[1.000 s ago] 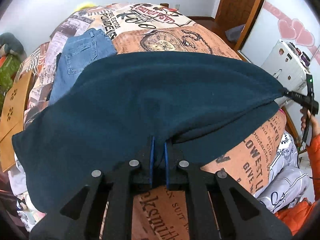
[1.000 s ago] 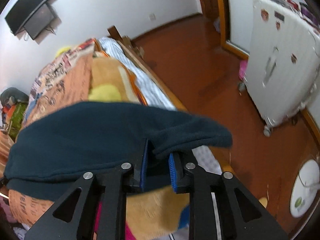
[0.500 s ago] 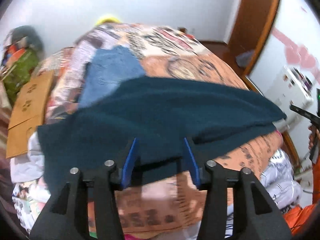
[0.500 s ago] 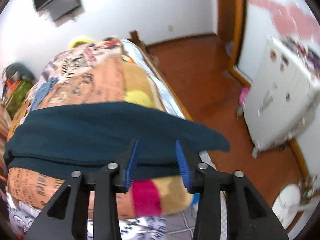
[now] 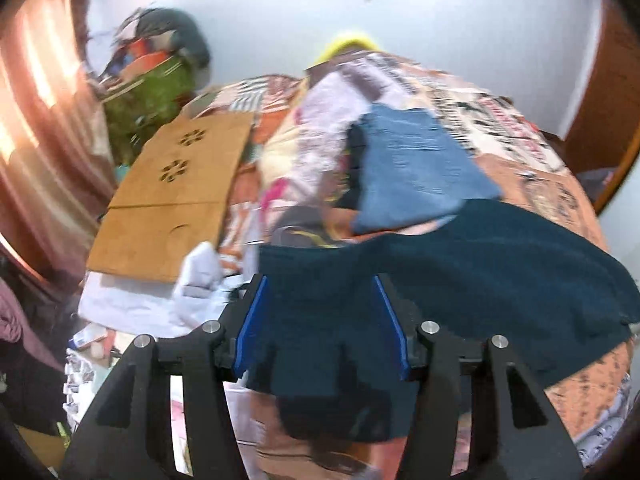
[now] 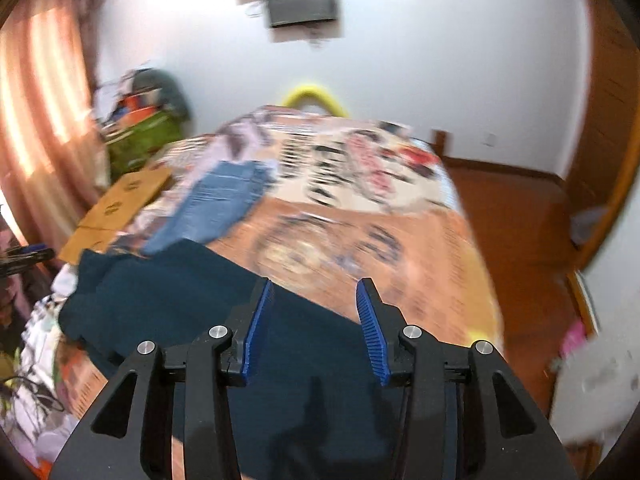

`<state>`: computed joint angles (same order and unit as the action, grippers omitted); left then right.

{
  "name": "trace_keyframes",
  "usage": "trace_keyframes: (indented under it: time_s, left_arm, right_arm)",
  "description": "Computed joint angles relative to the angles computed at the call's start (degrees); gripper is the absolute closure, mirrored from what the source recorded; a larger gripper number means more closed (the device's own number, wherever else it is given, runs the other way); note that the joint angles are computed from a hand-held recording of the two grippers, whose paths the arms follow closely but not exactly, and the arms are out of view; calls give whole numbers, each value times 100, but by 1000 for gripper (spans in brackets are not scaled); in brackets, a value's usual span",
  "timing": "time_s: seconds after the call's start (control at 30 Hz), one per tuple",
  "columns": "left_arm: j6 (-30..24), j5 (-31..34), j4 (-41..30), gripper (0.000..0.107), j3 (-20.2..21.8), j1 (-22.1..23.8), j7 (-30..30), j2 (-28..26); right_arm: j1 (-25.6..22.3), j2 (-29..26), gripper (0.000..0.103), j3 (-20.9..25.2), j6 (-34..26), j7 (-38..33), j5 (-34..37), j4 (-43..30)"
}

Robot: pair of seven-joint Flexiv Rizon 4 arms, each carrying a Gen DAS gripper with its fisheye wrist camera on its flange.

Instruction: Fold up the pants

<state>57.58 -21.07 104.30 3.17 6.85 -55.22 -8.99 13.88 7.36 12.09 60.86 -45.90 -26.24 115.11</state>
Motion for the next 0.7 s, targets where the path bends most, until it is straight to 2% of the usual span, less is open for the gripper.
trace_keyframes:
  time_s: [0.17, 0.3, 0.43, 0.5, 0.53, 0.7]
  left_arm:
    - [-469, -29, -592, 54, 34, 286, -186, -700]
    - [-838, -89, -967, 54, -47, 439, -275, -1174]
    - [-984, -181, -1094, 54, -191, 494, -100, -1391]
    - [-988, -238, -1091, 61, -250, 492, 23, -1445]
    - [-1004, -279, -1112, 69, -280, 501, 90, -1481]
    - [-713, -318, -974, 77, -302, 444, 310, -1453]
  right_arm:
    - [467, -1170, 60, -62, 188, -907, 391, -1030]
    - [761, -2091, 60, -30, -77, -1760, 823, -2001]
    - [914, -2977, 60, 113, -809, -2687, 1468, -3176]
    - [938, -3430, 60, 196, -1298, -3100, 1825, -3813]
    - [952, -3575, 60, 205, -1483, -3227, 1965, -4037]
    - [1099, -4288, 60, 153, -2515, -3628, 2363, -5104]
